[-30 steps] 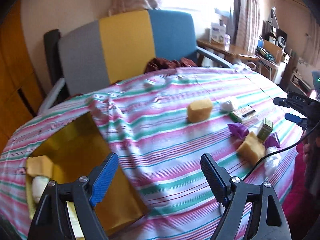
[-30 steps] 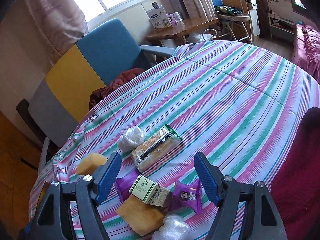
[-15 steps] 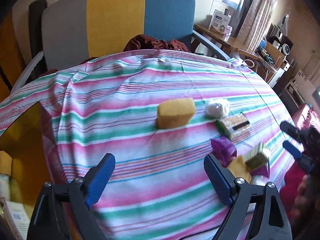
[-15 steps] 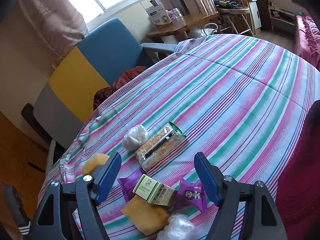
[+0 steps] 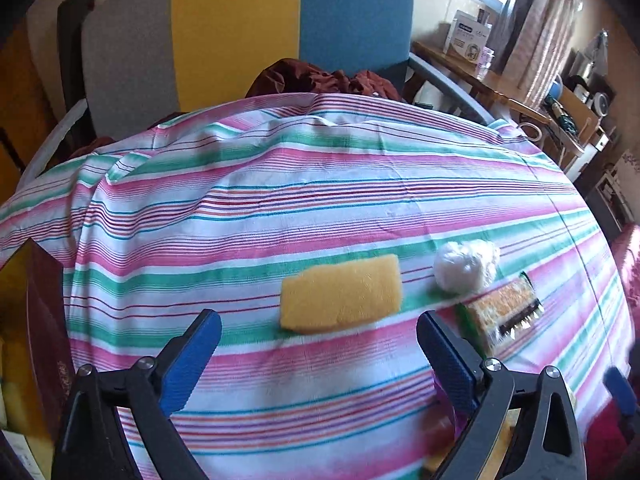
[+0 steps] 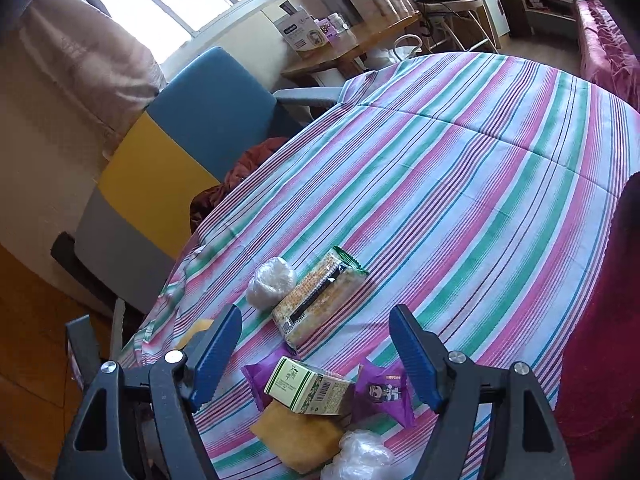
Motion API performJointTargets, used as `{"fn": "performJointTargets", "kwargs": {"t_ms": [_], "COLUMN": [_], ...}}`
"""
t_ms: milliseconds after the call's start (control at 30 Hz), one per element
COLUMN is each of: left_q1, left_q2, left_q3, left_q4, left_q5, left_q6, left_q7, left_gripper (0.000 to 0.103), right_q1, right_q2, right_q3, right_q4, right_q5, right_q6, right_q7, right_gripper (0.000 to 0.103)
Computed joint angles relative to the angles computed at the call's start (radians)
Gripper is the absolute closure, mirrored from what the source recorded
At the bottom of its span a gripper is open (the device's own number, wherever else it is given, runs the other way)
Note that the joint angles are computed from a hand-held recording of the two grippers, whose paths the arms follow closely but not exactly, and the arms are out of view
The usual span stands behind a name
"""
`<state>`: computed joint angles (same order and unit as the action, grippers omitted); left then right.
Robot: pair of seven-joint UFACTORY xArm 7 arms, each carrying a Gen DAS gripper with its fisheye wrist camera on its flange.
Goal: Organize objects
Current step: 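Grasp the yellow sponge with the left tool while the right tool grasps the green soap box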
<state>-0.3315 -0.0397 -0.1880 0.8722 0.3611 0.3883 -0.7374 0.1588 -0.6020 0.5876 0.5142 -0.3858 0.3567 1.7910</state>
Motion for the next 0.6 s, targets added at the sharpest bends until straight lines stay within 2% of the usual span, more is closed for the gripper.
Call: {"fn": "performJointTargets", "kwargs": {"t_ms": [100,133,167,200,233,333,433,600], "left_q1": [0.0,-0.001,-0.022,-0.002,0.016,-0.013,-0.006,0.003], "left_q2": [0.05,0.062,0.068,0.07,0.067,0.03,-0.024,-0.152], "left_q3": [0.007,0.012,0.034,0.015,-0.007,0.016,0.012,0.015], "left_q4": [0.038,0.045,0.047,0.036,0.021,-0.011,-0.068,-0.186], "left_q5": [0.024,0.035,0.015,-0.047,-0.09,-0.033,-0.038,-0.149], "left_q6": [-0.003,-0.006,-0.013,-0.042,-0.074,-0.083,-0.104,-0.126], "left_q7": [-0.033,-0.039,-0.011,0.058,0.108,0.095,0.098,0.186], "left_gripper": [0.004,0.009,0.017,0.032,0.041,0.044,0.044,0.044], "right_q1": [-0.004,0.0,0.004,0.008,0.013,0.034,0.087,0.164], "right_q2": [0.011,0.021,0.032,0.043,0.056,0.106,0.185,0.275], "right_q3": [-0.001,-0.005,-0.011,-0.016,-0.019,-0.029,-0.064,-0.114], "right_q4": [0.004,0.006,0.007,0.008,0.016,0.052,0.097,0.159], "right_q5": [-0.008,-0.008,-0.007,-0.007,-0.007,-0.012,-0.005,-0.019], "right_q6": [-0.006,-0.007,-0.017,-0.029,-0.028,0.009,0.059,0.152], "right_q7": [-0.01,-0.018,-0.025,-0.033,-0.045,-0.094,-0.162,-0.226], "right_gripper": [0.025,0.025,0.025,0.025,0.025,0.025,0.025,0.025]}}
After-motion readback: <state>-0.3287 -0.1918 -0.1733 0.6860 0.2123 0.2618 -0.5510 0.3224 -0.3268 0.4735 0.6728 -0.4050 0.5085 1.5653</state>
